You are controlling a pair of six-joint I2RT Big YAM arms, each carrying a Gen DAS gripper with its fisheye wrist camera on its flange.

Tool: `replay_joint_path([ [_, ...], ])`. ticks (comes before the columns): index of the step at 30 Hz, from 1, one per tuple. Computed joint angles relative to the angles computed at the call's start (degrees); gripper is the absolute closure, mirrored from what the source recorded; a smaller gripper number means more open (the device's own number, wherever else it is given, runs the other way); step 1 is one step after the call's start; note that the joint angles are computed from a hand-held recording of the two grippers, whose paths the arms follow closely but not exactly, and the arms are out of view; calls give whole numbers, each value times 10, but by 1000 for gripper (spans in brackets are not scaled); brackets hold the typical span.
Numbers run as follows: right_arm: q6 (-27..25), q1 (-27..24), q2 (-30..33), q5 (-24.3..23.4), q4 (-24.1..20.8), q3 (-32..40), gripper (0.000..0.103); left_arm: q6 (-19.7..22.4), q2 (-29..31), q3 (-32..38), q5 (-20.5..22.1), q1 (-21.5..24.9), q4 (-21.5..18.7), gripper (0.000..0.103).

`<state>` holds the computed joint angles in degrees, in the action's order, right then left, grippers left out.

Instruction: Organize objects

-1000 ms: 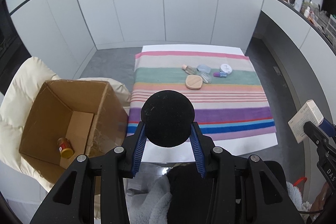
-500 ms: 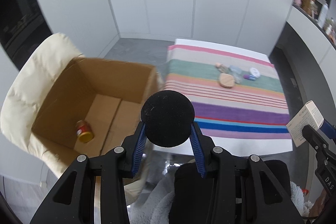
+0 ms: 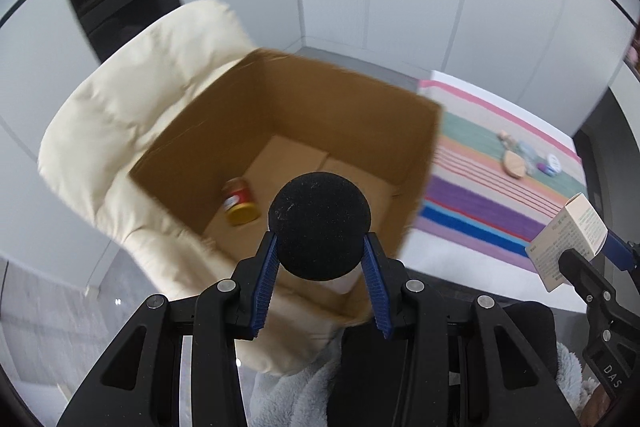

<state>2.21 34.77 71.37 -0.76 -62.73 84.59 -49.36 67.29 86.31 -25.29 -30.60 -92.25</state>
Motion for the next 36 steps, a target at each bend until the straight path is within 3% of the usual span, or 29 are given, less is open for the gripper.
replay_joint_path([
  [7, -3, 66, 43, -4, 4, 33, 49, -13, -64, -57, 16, 48, -16, 60],
  [13, 1, 96, 68, -17, 23, 50, 49, -14, -75, -79, 33, 73, -6, 60],
  [21, -14, 106, 111, -2, 38, 78, 49, 28, -55, -86, 66, 124, 40, 60],
  [33, -17, 99, 219, 17, 24, 186, 49, 90, 7, -53, 68, 216, 109, 60],
  [35, -15, 96, 236, 20, 20, 204, 48, 108, 10, -57, 77, 223, 127, 53],
  [36, -16, 95, 243, 16, 16, 213, 46, 118, 10, -60, 93, 230, 139, 44],
])
